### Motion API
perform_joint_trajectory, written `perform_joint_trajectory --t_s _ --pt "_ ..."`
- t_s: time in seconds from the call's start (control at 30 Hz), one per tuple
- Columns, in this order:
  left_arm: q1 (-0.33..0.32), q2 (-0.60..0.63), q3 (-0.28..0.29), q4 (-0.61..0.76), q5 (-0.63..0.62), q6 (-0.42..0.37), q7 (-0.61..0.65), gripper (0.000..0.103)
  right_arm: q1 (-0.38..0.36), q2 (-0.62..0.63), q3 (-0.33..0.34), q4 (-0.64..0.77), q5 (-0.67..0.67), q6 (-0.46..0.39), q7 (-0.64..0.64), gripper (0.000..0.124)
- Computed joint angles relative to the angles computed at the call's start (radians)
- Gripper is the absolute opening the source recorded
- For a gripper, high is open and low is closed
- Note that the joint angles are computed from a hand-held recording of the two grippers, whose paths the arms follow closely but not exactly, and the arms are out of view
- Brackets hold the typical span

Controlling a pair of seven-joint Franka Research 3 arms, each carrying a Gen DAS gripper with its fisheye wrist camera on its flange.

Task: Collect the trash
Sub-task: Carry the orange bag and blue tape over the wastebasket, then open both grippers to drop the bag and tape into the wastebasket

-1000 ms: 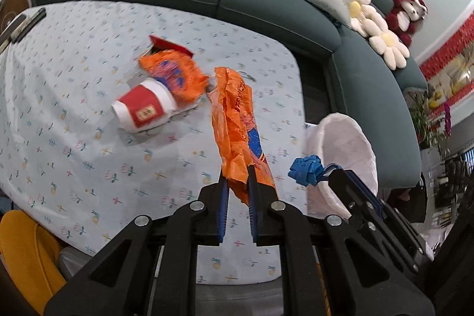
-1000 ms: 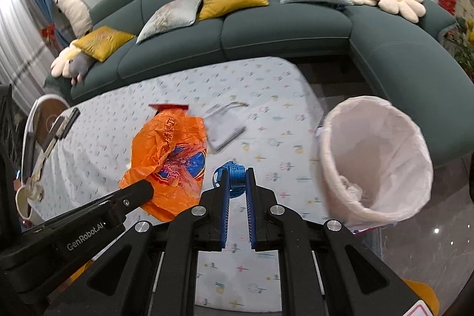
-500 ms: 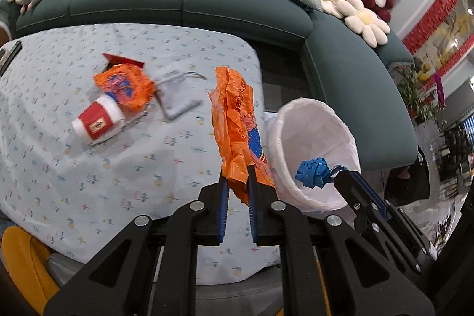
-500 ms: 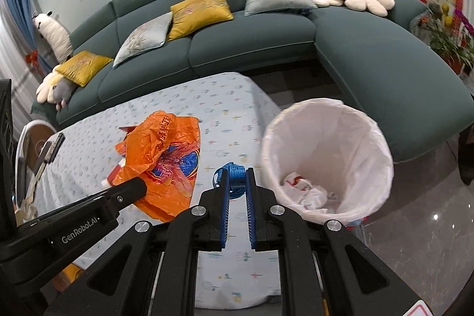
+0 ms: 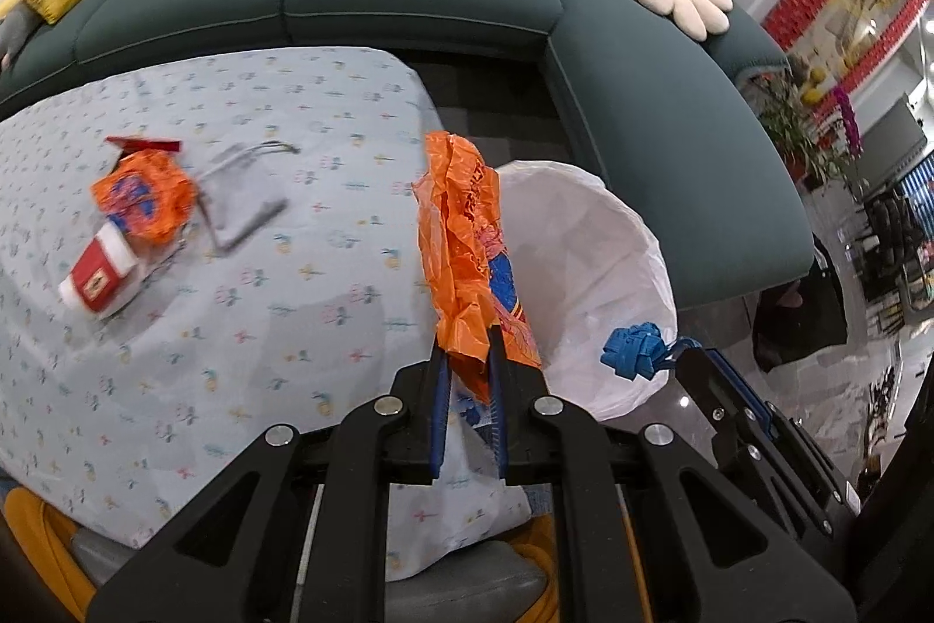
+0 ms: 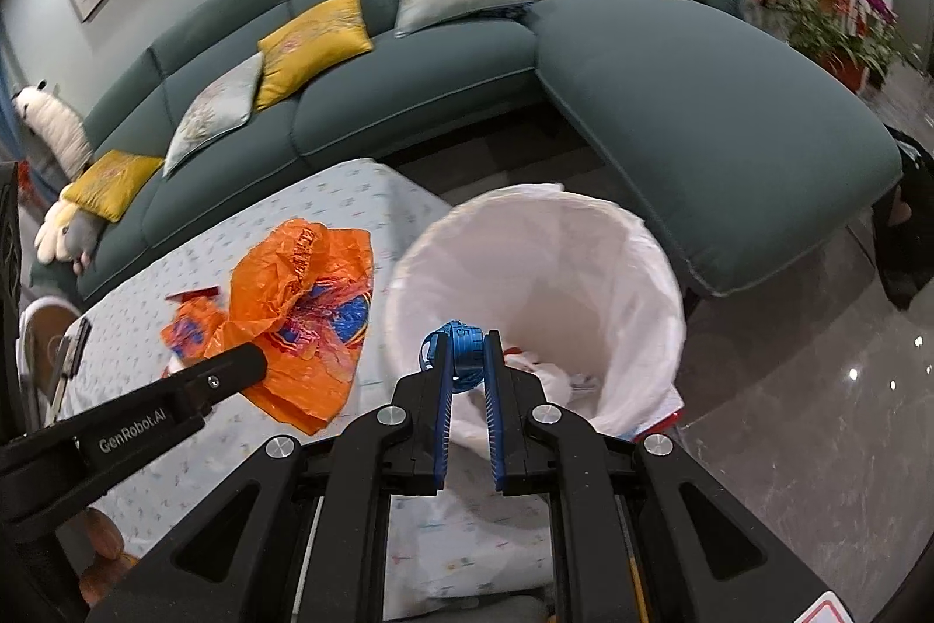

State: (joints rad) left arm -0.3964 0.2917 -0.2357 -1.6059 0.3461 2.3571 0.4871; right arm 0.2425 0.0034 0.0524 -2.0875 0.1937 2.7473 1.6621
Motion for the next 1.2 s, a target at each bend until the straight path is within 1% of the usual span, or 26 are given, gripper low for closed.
perform_joint_trajectory --t_s 0.27,0.37,0.43,0.47,0.5,0.57,0.63,0.7,0.9,0.97,1.0,1.07,1.13,1.2 --pt "-0.031 0.167 -0.001 0.214 -0.024 -0.052 0.097 0.012 -0.029 0.053 -0.027 0.037 -0.007 -0.011 0.024 0.01" --pt "-0.049 0.215 0.012 0.279 -0.024 -0.07 0.112 0.015 -0.035 0.07 -0.031 0.053 -0.011 -0.018 0.028 0.01" --pt "-0.063 0.237 0.025 0.311 -0.016 -0.081 0.103 0.022 -0.036 0.081 -0.034 0.062 -0.017 -0.022 0.036 0.01" --pt "-0.068 0.244 0.03 0.321 -0.012 -0.086 0.098 0.03 -0.037 0.089 -0.035 0.069 -0.019 -0.025 0.039 0.01" --pt "-0.07 0.248 0.034 0.324 -0.009 -0.083 0.096 0.032 -0.038 0.094 -0.035 0.074 -0.017 -0.027 0.037 0.01" --pt "-0.073 0.258 0.038 0.338 -0.007 -0.092 0.099 0.032 -0.038 0.107 -0.036 0.087 -0.019 -0.032 0.036 0.01" --pt "-0.072 0.259 0.04 0.336 -0.008 -0.095 0.101 0.033 -0.036 0.119 -0.035 0.098 -0.017 -0.035 0.033 0.01" --pt "-0.064 0.248 0.041 0.314 -0.014 -0.086 0.093 0.039 -0.032 0.129 -0.035 0.11 -0.022 -0.039 0.039 0.01" --pt "-0.043 0.202 0.043 0.231 -0.012 -0.058 0.065 0.04 -0.017 0.163 -0.032 0.156 -0.032 -0.051 0.04 0.01" --pt "-0.036 0.184 0.045 0.202 -0.009 -0.049 0.05 0.043 -0.01 0.171 -0.034 0.169 -0.043 -0.049 0.047 0.011" --pt "-0.034 0.174 0.047 0.187 -0.003 -0.044 0.039 0.048 -0.006 0.176 -0.034 0.178 -0.047 -0.05 0.05 0.015" --pt "-0.032 0.161 0.05 0.169 0.01 -0.043 0.022 0.052 0.002 0.182 -0.035 0.19 -0.059 -0.051 0.059 0.018" --pt "-0.026 0.146 0.05 0.147 0.019 -0.04 0.009 0.052 0.009 0.186 -0.036 0.2 -0.071 -0.053 0.065 0.024" --pt "-0.02 0.135 0.048 0.131 0.023 -0.039 -0.001 0.052 0.017 0.184 -0.037 0.201 -0.089 -0.053 0.074 0.026"
